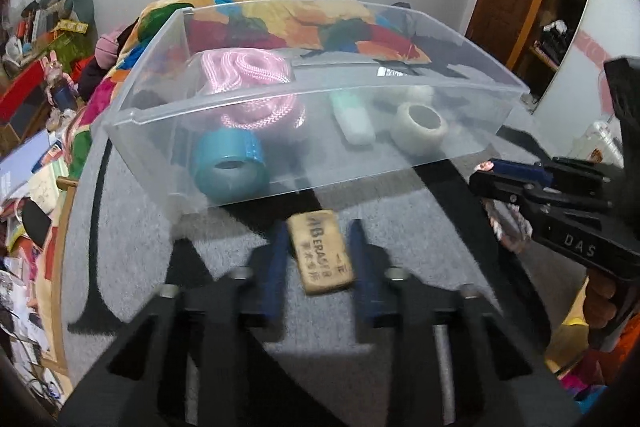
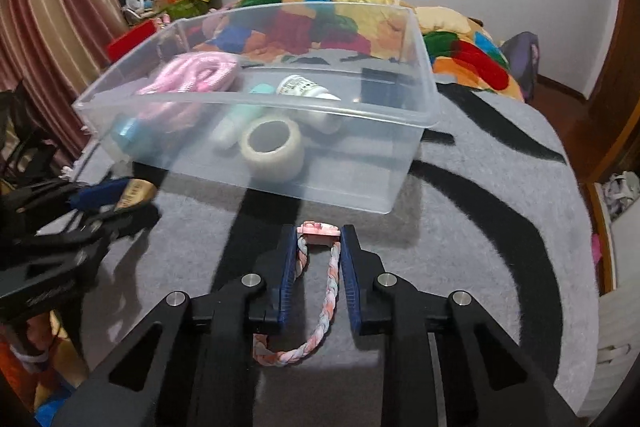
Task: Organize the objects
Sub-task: 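Carry the eraser into the box with the left tool while the right tool drops the bracelet in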
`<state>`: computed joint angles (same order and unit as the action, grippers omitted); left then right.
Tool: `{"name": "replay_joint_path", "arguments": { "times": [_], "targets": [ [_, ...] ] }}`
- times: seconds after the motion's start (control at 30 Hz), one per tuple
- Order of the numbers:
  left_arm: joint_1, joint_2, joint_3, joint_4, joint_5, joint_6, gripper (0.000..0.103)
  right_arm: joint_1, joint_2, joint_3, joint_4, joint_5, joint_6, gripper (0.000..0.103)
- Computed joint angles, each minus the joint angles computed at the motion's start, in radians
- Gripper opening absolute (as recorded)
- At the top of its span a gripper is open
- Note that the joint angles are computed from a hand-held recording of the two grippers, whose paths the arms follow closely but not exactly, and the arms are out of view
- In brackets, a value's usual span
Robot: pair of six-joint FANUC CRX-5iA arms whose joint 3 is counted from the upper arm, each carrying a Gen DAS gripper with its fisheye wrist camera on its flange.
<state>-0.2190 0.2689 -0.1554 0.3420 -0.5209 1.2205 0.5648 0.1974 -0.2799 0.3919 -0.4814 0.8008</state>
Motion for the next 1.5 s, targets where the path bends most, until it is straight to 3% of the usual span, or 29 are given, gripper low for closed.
{"name": "replay_joint_path", "arguments": {
  "times": [0.37, 0.57, 0.7, 0.77, 0.83, 0.97, 1.07, 1.2, 1.27, 1.33, 1.5],
  "targets": [
    [0.016, -0.077, -0.078, 0.145, 0.038, -0.107, 0.023, 0.005, -0.089, -0.042, 0.017, 0.11, -0.02, 0.02],
    [0.012, -0.109, -0.071, 0.234, 0.083, -0.189, 0.023, -0.017, -0.126, -0.084, 0.286, 0.202, -0.239, 0.02],
    [0.013, -0.086, -0.013, 0.214, 0.083, -0.165, 0.023, -0.05, -0.097, -0.073, 0.524, 0.23, -0.436, 0.02],
    [0.013, -0.06, 0.035, 0.166, 0.073, -0.121, 0.023, -0.052, -0.058, -0.031, 0.537, 0.22, -0.437, 0.02],
    [0.015, -0.022, 0.091, 0.126, 0.046, -0.08, 0.023, -0.037, -0.005, 0.04, 0.455, 0.179, -0.35, 0.02],
    [0.02, 0.049, 0.188, 0.046, -0.009, -0.002, 0.023, -0.013, 0.1, 0.211, 0.174, 0.074, -0.09, 0.02],
    [0.03, 0.089, 0.218, 0.084, -0.045, -0.021, 0.023, -0.012, 0.157, 0.291, 0.064, 0.014, 0.014, 0.02],
    [0.031, 0.092, 0.206, 0.104, -0.039, -0.037, 0.024, -0.015, 0.19, 0.35, -0.027, -0.057, 0.121, 0.023],
    [0.03, 0.088, 0.201, 0.106, -0.037, -0.038, 0.025, -0.017, 0.187, 0.358, -0.065, -0.07, 0.16, 0.035],
    [0.031, 0.084, 0.196, 0.113, -0.036, -0.045, 0.025, -0.02, 0.174, 0.348, -0.079, -0.064, 0.163, 0.04],
    [0.03, 0.044, 0.149, 0.116, -0.001, -0.063, 0.028, -0.02, 0.112, 0.275, -0.048, -0.024, 0.141, 0.04]
  ]
}}
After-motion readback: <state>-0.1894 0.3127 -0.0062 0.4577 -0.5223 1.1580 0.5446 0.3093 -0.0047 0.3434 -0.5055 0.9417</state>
